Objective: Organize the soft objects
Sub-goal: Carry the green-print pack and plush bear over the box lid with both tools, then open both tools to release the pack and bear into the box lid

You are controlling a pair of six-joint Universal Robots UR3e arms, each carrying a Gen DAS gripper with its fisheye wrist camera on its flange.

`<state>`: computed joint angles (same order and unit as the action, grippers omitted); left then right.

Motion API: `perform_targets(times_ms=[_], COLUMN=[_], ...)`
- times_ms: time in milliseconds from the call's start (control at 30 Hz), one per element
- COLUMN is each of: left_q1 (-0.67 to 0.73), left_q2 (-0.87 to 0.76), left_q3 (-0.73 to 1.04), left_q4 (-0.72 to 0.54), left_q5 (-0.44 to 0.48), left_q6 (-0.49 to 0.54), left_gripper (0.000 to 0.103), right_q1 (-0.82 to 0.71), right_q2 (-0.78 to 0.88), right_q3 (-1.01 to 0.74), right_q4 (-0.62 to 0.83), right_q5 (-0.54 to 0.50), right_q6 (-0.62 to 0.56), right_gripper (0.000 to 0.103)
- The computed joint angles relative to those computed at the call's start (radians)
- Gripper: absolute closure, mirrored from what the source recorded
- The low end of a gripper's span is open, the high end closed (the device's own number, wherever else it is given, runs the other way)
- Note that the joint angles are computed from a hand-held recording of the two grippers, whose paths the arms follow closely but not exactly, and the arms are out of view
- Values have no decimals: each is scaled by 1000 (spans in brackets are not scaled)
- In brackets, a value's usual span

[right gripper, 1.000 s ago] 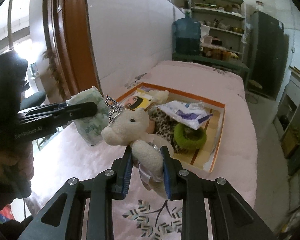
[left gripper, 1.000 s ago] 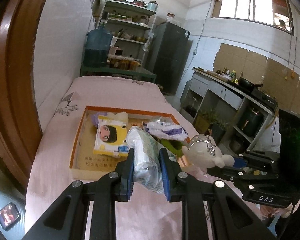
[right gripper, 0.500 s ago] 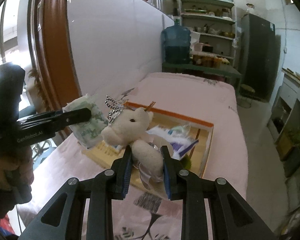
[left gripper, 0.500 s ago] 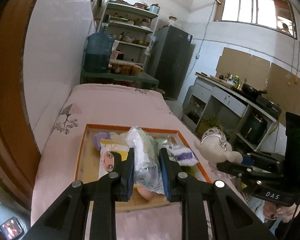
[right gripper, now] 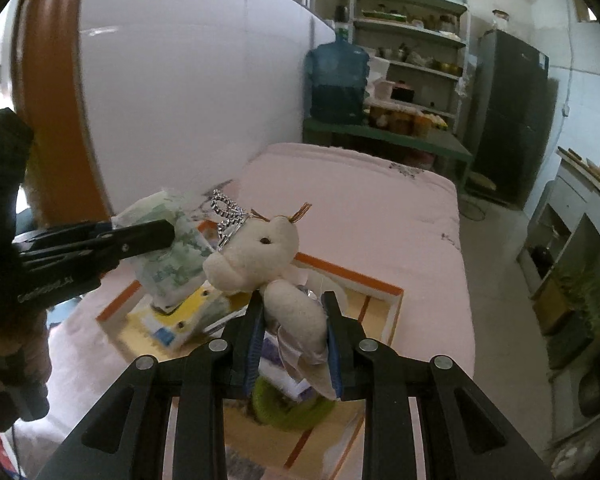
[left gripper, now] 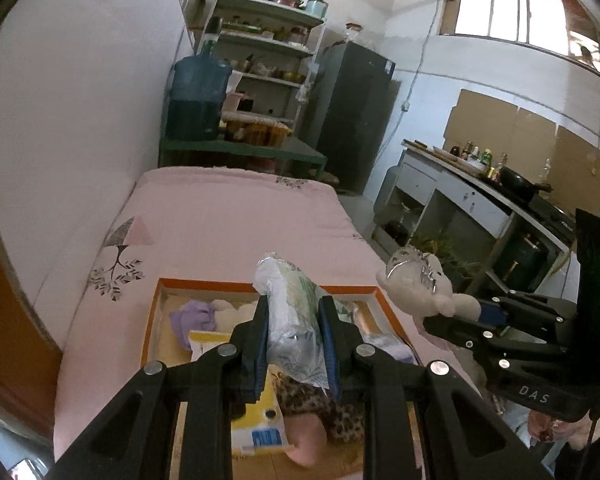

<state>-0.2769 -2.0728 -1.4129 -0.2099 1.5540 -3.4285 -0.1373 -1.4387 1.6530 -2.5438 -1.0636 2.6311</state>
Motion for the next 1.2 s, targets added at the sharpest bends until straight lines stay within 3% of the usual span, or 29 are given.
perform_targets(times_ms=[267, 500, 900, 1200], left_q1=[32, 29, 16, 38], left_q2=[-159, -266, -358, -394], left_q3=[232, 369, 456, 462], left_q4=[-140, -200, -245, -261], left_q5=[-52, -54, -45, -98], left_q6=[-27, -36, -30, -37], left_gripper=[80, 80, 80, 75], right_q1=[65, 72, 91, 85], right_q2=[230, 357, 486, 517], right_q3=[-258, -394, -510, -521], right_q4=[54, 123, 162, 171], right_q5=[-117, -141, -185, -169], right_q6=[33, 50, 43, 39], right_gripper=[75, 75, 74, 67])
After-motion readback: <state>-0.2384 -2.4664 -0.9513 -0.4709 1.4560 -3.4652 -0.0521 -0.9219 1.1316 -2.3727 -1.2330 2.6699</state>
